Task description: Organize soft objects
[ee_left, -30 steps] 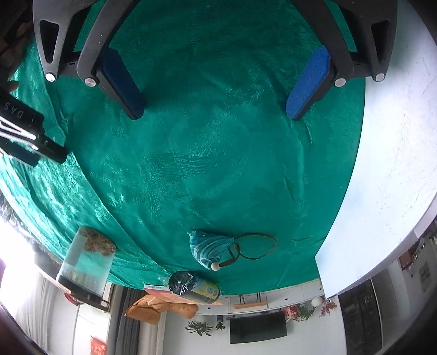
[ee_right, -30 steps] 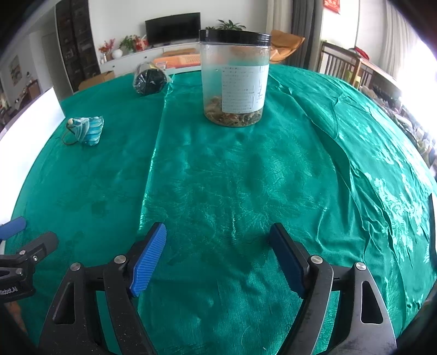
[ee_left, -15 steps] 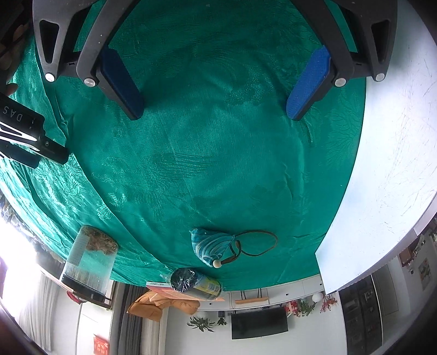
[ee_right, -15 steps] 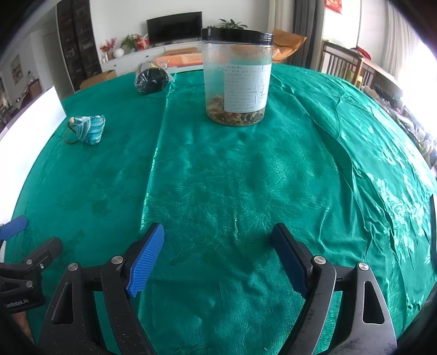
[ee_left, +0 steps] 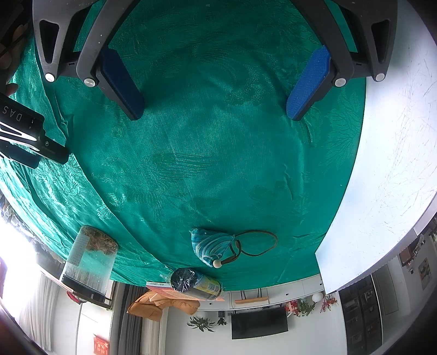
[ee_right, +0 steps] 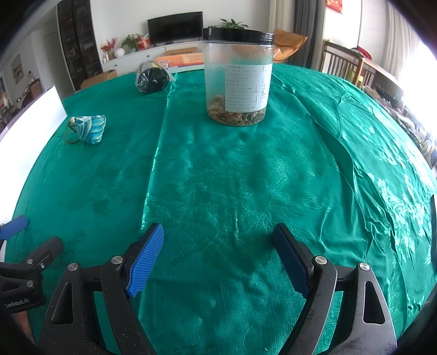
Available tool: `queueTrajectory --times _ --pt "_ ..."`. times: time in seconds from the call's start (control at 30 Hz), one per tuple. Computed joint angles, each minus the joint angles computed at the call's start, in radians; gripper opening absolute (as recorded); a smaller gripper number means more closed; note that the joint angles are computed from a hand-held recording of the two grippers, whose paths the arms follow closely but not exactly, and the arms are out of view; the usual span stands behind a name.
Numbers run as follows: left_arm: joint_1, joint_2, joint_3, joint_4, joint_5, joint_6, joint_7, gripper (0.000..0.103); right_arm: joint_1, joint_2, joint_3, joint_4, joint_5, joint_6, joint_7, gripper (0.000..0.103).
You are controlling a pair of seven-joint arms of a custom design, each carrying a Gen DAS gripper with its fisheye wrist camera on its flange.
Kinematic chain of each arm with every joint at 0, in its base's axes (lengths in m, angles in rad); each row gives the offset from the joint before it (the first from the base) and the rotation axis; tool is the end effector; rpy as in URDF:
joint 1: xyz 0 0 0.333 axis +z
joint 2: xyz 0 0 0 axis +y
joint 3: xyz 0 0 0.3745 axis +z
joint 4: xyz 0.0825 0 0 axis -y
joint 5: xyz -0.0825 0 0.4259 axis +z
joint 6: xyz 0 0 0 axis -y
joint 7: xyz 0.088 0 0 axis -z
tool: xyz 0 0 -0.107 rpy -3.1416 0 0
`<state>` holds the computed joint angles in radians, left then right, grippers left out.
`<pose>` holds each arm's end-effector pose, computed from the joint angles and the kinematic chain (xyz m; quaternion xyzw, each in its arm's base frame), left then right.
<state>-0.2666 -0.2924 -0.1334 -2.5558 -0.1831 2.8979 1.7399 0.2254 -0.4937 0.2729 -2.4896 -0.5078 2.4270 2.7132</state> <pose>0.4504 -0.1814 0.4713 -0.5198 0.7951 -0.2621 0.1700 0.3868 0.2219 0.5330 -0.5516 0.7694 -0.2567 0.1945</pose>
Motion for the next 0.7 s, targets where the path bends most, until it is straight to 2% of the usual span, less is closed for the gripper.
queueTrajectory --times 0.23,0.33,0.47,0.6,0.7 --pt "0.027 0.036 -0.024 0.051 0.037 -0.044 -0.042 0.103 0.001 0.000 -0.001 0.000 0.000 -0.001 0.000 0.085" --pt "0.067 0.093 -0.060 0.123 0.102 -0.082 -0.126 0.103 0.001 0.000 -0.001 0.000 0.000 0.000 0.001 0.085" --pt "0.090 0.173 -0.083 0.202 0.191 -0.075 -0.225 0.103 0.001 0.000 -0.001 0.000 0.000 0.000 0.001 0.085" --pt "0.095 0.236 -0.088 0.282 0.279 -0.112 -0.322 0.103 0.002 0.001 0.000 0.001 0.000 -0.001 0.002 0.085" --pt "0.089 0.265 -0.081 0.316 0.310 -0.122 -0.347 0.103 0.002 0.001 0.000 0.001 0.000 -0.001 0.002 0.085"
